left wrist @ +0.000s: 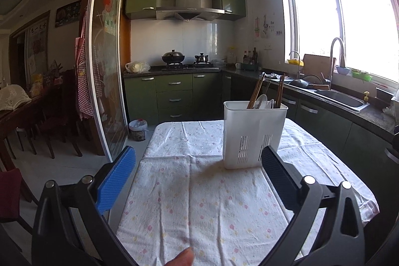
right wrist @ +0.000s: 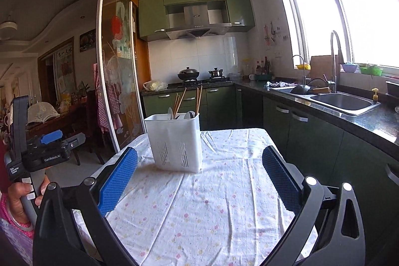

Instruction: Organize utensils

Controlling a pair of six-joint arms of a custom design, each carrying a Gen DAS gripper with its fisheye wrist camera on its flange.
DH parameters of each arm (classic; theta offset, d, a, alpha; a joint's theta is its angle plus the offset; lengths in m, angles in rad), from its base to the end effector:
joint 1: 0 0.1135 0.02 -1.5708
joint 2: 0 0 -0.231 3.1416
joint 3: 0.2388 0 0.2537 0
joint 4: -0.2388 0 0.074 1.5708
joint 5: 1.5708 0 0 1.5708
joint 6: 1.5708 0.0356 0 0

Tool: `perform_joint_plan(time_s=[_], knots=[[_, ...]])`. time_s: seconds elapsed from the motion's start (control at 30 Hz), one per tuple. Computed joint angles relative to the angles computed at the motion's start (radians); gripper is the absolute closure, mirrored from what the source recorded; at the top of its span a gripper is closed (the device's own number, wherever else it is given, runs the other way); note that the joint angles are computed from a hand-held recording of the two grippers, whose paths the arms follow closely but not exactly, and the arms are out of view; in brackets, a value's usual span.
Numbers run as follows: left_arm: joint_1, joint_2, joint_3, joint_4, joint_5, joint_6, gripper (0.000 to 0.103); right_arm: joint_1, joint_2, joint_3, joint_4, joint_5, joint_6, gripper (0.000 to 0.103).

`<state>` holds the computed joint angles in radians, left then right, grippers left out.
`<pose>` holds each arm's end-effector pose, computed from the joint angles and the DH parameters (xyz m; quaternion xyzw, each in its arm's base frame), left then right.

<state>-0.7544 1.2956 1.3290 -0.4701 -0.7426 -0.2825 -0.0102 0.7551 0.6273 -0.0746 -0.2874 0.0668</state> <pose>0.2296 -0.1827 0.3616 -0.0057 0.8098 0.0178 0.5864 0.2099 0.0079 0.2782 -0.0609 0.7699 0.1286 0.6221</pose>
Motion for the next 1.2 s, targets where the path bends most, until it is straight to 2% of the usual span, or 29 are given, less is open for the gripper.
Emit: perform_joint_plan(time_s=[0.17,0.33,1.2], knots=[[-0.029,-0.008,0.009,0.010,-0.013,0.026,0.007,-0.004,0.006,0.012,0.000,-0.023,-0.004,0.005],[-0.022,-0.008,0.026,-0.002,0.019,0.009,0.007,0.008,0.007,0.026,-0.003,-0.031,-0.006,0.005],[-0.021,-0.007,0.038,-0.010,0.003,0.003,0.007,-0.018,-0.079,0.008,-0.041,-0.075,0.009,0.005]])
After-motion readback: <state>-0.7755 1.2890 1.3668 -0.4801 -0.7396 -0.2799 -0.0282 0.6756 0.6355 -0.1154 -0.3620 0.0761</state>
